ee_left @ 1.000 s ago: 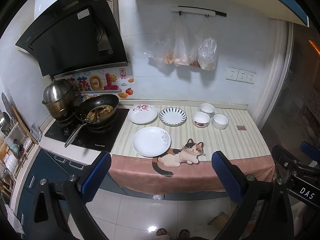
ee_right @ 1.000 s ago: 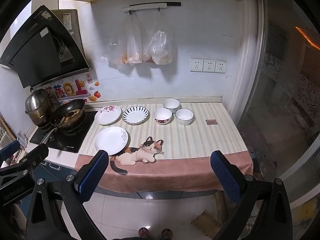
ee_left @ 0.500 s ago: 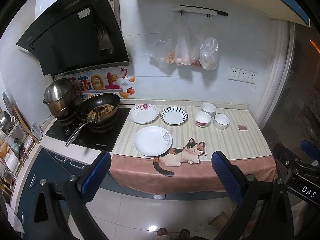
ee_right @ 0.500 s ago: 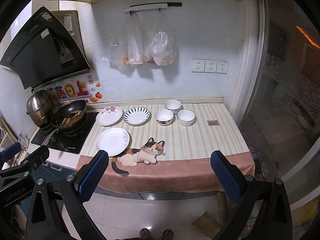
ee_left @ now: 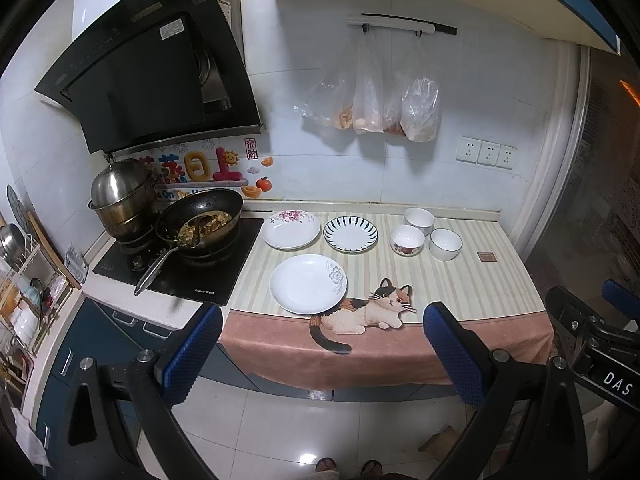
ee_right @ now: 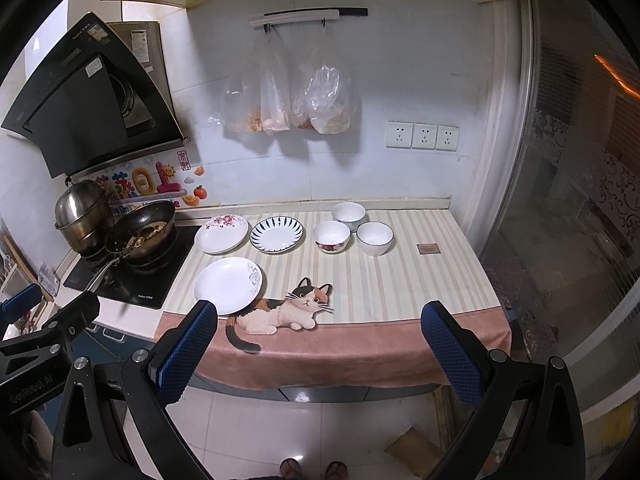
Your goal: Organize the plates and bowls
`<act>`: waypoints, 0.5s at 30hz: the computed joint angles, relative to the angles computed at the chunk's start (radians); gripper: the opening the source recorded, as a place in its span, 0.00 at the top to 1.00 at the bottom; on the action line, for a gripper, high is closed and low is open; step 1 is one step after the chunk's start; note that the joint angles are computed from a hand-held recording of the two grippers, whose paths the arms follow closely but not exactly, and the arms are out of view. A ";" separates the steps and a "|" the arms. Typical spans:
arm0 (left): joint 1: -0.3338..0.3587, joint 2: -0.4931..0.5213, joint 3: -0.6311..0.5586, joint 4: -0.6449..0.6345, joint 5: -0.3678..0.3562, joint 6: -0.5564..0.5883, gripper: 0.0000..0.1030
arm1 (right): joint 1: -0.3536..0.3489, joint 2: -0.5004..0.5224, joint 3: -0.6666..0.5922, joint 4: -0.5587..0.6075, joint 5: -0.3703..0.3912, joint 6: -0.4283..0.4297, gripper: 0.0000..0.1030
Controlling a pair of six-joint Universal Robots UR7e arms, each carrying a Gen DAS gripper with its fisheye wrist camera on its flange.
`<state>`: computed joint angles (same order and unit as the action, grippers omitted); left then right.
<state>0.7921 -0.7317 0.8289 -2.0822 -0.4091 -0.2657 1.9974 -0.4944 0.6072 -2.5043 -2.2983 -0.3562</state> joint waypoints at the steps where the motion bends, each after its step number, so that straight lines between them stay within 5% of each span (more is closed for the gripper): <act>1: 0.000 0.001 -0.001 0.000 0.001 0.000 0.00 | -0.001 0.001 -0.003 0.002 -0.001 -0.001 0.00; 15: -0.001 0.008 -0.010 0.005 0.004 -0.003 0.00 | -0.003 0.005 -0.016 0.008 0.004 -0.005 0.00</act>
